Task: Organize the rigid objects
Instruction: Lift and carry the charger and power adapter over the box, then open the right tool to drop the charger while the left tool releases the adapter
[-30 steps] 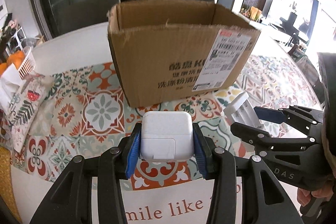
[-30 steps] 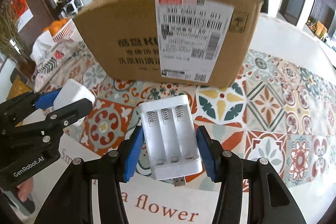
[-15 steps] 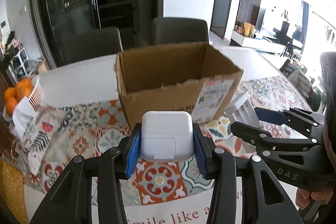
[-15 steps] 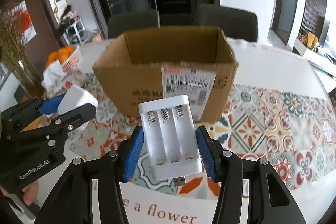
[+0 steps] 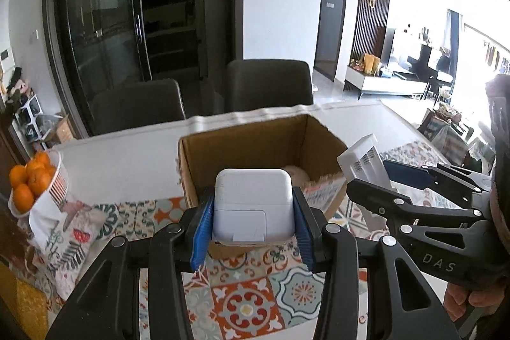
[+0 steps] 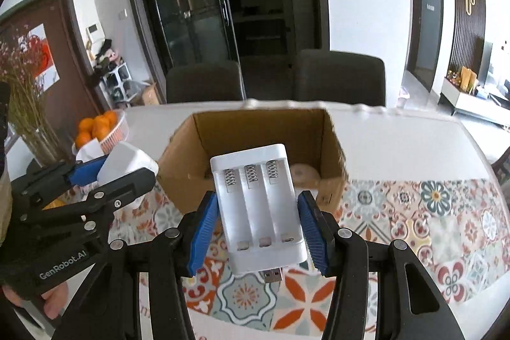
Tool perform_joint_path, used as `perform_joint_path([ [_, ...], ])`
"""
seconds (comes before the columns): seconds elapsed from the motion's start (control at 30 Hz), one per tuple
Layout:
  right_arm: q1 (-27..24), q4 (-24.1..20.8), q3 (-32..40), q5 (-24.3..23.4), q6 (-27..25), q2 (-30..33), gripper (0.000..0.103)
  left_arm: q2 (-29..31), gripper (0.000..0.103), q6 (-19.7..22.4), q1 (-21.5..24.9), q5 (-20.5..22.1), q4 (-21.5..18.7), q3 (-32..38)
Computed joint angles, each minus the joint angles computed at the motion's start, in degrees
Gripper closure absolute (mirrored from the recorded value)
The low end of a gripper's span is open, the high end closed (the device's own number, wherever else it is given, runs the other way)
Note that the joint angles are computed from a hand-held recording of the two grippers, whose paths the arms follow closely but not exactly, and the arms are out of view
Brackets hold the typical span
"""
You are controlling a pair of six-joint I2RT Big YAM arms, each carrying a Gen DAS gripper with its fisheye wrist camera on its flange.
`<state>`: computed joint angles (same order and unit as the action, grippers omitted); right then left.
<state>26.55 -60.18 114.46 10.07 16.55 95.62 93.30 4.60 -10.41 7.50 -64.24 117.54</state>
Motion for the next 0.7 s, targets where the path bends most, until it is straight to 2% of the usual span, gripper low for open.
perform_joint_path([
  [0.33, -1.0, -0.3, 8.7, 0.5, -3.0, 4.6, 0.051, 7.1, 0.058, -0.2, 0.3, 0.4, -3.0, 11.9],
  [0.7, -2.7, -4.8, 23.2, -1.1, -6.0, 13.5, 0.051, 18.9, 0.058, 0.3, 0.8, 0.8, -10.9, 30.0],
])
